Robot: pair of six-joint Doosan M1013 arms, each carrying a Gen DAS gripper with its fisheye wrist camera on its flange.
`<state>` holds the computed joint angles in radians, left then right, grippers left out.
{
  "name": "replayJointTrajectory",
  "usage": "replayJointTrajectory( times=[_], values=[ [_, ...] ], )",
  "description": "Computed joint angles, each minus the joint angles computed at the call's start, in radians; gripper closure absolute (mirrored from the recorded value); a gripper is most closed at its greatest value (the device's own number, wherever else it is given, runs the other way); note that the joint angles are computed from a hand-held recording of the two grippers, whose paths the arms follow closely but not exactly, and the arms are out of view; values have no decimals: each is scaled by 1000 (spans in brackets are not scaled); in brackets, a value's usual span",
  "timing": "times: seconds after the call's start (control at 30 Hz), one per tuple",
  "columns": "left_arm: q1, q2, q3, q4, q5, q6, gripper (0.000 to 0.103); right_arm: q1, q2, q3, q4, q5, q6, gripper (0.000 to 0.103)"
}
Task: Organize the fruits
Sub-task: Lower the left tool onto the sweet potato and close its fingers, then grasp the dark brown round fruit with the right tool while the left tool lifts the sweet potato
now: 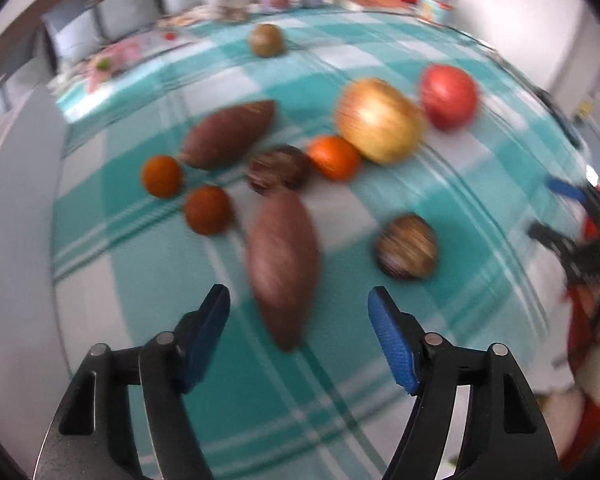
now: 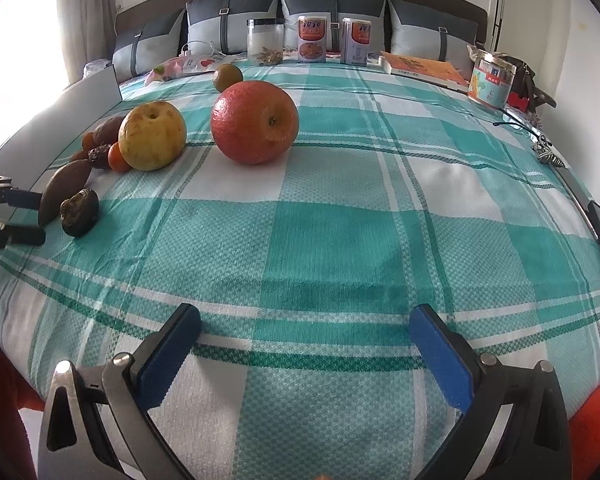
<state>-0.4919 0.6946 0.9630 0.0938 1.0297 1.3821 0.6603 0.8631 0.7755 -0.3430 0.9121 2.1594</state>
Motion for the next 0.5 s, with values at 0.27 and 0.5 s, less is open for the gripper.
replayJointTrajectory(
  times=[0.27,0.5],
  values=[
    [11,51,-69,-17,16,-127,62,-1,-5,7,11,-3,-10,0],
    [7,-50,96,-16,-93,-275,62,-2,-7,12,12,-4,-8,0]
  ],
)
